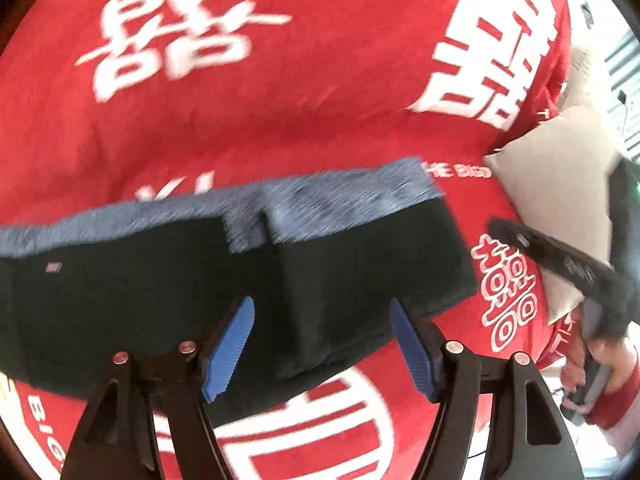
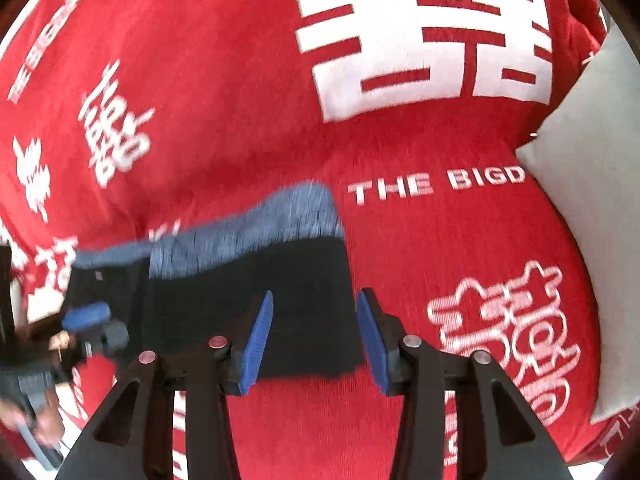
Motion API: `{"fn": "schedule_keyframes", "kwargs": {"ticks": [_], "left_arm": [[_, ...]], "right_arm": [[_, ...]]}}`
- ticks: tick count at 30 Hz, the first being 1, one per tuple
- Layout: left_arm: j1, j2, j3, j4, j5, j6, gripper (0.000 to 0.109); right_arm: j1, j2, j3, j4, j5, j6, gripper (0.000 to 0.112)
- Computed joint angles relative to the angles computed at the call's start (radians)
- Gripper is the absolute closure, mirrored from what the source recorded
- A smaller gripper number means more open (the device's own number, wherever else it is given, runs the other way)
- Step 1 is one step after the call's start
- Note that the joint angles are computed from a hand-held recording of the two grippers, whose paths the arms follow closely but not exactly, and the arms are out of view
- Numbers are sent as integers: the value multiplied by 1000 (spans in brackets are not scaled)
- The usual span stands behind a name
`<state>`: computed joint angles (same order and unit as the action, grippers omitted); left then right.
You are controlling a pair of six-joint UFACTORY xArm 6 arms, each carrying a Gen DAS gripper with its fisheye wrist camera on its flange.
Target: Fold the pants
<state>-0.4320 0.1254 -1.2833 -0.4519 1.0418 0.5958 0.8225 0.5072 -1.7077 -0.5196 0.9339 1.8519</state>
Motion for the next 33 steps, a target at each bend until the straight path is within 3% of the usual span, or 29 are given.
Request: {"fn": "schedule_keyframes", "kwargs": {"ticks": [1, 2, 7, 10, 12, 14, 17, 19, 24, 28, 30, 33], "left_arm": [[-20, 10, -6, -4, -14, -6, 38], [-40, 25, -11, -6, -30, -13, 38], [-91, 89, -6, 51, -100, -79, 38], [-92, 132, -12, 103, -117, -120, 38], [-88, 141, -9, 99, -128, -107, 38], [-94, 146, -7, 113, -144, -91, 38], [-96, 150, -7, 149, -160, -92, 38], [-81, 163, -39, 168, -113, -134, 38], [-42, 111, 2, 219, -128, -168, 38], [-27, 98, 50, 230, -130, -170, 36], [-23, 87, 74, 237, -161, -192, 29], [-14, 74, 92, 234, -167, -207, 29]], "right_arm": [[-24, -4, 14, 6, -36, -6, 83], [-42, -2, 20, 14, -60, -19, 87], [-147, 131, -113, 157, -146, -264, 89], [-176, 266, -281, 292, -47, -463, 89], [-189, 295, -285, 341, -37, -514, 93], [-194, 268, -225, 333, -96, -499, 93], [-186, 288, -275, 325, -36, -519, 93], [-179, 272, -272, 314, -11, -489, 92], [-120, 85, -19, 219, -145, -286, 89], [-33, 116, -91, 190, -57, -289, 88], [-3, 185, -203, 190, 43, -342, 81], [23, 266, -323, 184, 131, -365, 74]]}}
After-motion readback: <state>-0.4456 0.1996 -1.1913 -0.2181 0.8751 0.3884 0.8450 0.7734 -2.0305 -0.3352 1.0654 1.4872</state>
